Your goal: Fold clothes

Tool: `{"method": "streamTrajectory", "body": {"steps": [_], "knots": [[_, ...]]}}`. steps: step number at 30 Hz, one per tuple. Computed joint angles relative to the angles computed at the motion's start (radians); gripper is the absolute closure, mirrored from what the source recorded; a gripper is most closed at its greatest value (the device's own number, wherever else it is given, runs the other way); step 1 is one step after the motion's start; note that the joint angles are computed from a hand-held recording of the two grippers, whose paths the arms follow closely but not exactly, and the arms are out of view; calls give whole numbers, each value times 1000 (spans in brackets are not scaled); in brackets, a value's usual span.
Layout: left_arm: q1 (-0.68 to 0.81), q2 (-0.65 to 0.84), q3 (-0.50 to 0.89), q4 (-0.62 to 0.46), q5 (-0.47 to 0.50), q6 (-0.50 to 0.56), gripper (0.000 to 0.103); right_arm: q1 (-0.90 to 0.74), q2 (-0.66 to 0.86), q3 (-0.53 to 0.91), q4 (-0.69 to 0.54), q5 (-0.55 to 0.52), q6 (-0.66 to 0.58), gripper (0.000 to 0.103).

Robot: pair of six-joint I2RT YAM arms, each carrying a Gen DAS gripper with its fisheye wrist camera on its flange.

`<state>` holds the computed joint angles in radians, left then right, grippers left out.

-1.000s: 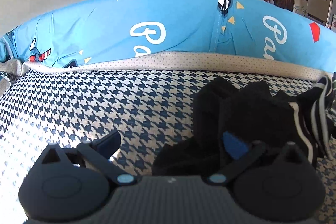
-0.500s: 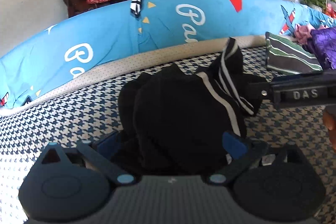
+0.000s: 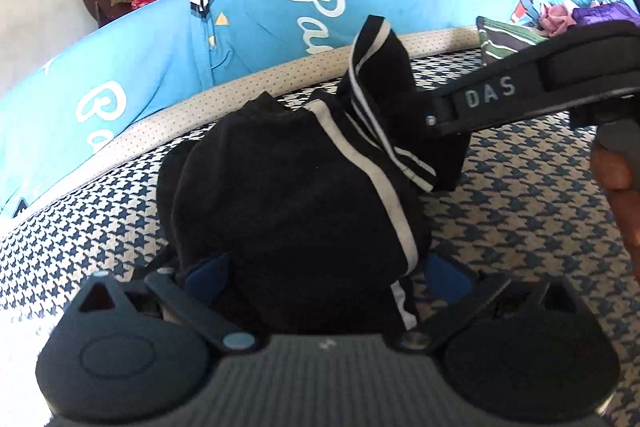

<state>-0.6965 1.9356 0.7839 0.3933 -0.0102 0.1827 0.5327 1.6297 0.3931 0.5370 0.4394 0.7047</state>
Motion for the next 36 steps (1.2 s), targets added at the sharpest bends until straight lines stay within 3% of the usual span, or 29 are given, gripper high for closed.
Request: {"method": "streamTrajectory", "body": {"steps": [2,4,13,17,22,26,29,32,36], "knots": [[13,-9,-12,28,-5,-25,0,5,-7,0,-2,16,-14,87],[23,-21,-29,64,-24,-44,0,17,-16,-2,0,48,-17,90],[108,-39,-6,73,-80,-157,0,29,-82,-7,-62,215,25,93],[132,-25,19,85,-174,-174,0,38,-81,19,-141,285,58,93],[168,28,103,16,-327,-233,0,35,-85,36,-214,329,97,93],[215,80,207,-126,-433,-306,0,26,-91,52,-276,318,132,93],[263,77,236,-196,-382,-367,0,18,-114,45,-292,304,161,91],[289,29,202,-199,-282,-401,0,23,-141,37,-307,322,182,83],[259,-33,153,-174,-225,-377,0,57,-185,46,-365,386,192,74]]}}
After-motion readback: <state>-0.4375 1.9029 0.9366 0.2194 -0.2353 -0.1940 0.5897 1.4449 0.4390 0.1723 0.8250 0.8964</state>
